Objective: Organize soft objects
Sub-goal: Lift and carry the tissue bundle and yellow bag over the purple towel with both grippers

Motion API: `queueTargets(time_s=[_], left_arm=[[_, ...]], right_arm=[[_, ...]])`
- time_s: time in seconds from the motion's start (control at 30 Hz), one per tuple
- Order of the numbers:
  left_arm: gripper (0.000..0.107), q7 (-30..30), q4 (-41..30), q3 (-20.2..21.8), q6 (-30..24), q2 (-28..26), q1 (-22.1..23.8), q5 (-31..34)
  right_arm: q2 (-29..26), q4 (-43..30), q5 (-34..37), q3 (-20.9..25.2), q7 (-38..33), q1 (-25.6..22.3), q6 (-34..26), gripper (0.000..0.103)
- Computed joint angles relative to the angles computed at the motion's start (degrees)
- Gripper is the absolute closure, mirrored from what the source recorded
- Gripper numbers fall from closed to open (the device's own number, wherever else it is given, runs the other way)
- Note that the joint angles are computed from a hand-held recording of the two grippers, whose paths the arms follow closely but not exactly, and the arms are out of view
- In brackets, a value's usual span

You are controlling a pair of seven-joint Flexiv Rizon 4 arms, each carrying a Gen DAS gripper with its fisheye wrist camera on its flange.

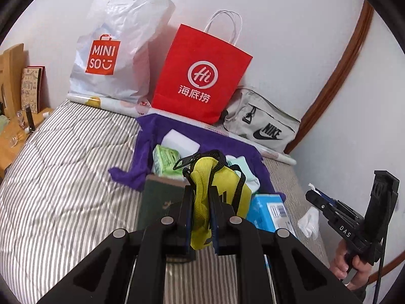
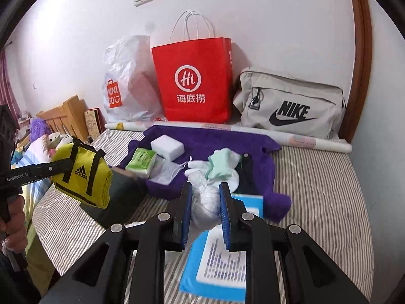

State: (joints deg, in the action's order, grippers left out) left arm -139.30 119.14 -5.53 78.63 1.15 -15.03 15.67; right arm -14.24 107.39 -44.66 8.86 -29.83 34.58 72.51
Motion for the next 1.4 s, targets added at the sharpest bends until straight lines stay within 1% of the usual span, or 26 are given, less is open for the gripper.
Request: queueTargets(time_s=[0.1, 0.3, 0.47, 0.53, 0.7, 0.77, 1.0, 1.13, 1.2, 1.4], left_arm=[[0.095, 1.59, -1.1, 0.32, 0.47, -1.3, 0.31, -1.65], [0.095, 5.63, -3.77, 1.45, 0.8, -4.51, 0.17, -5.1], [0.095, 9.27, -5.57, 2.3, 1.28, -7.49, -0.04, -8.6], [0.095, 9.12, -6.6, 3.1, 0.85, -8.58, -0.49, -8.66], [0.095, 13.07, -8.37, 2.92, 0.48, -11.58, -0.15, -13.44], [0.095, 13.55, -9.51, 3.54, -0.41, -12.57, -0.59, -13.89], [0.095, 17.79, -11.88, 2.85, -1.22, -15.96, -0.04, -19.13], [0.095, 20.22, -12.69, 2.32, -1.52, -17.2, 0.18, -21.82], [0.095, 20.12, -13.59, 3.05, -2.27, -17.82, -0.46, -21.59], [0.095, 21.96, -14.01, 2.5, -2.33, -18.97, -0.21, -23.73]], right_arm=[[-1.83, -2.72, 2.14, 0.36, -2.4, -0.18, -1.47, 0.082], [-4.69, -6.4, 4.71, -0.54, -5.41, 0.28, -2.37, 0.082], [-7.58, -10.33, 7.71, -0.78, -9.43, 0.37, -3.95, 0.082], [-8.85, -12.01, 8.75, -1.04, -10.93, 0.52, -4.62, 0.082], [-11.97, -16.14, 11.67, -1.36, -15.16, 0.53, -6.16, 0.082], [-12.88, -17.25, 12.3, -1.88, -15.94, 0.71, -6.15, 0.082], [-16.38, -21.46, 16.22, -1.84, -20.29, 0.05, -6.95, 0.082], [-18.95, -24.95, 18.5, -1.63, -23.88, -0.35, -8.94, 0.082], [-20.48, -27.2, 19.88, -0.82, -26.8, -0.85, -10.51, 0.082], [-24.37, -32.49, 23.35, -0.6, -31.86, -1.08, -14.58, 0.082]])
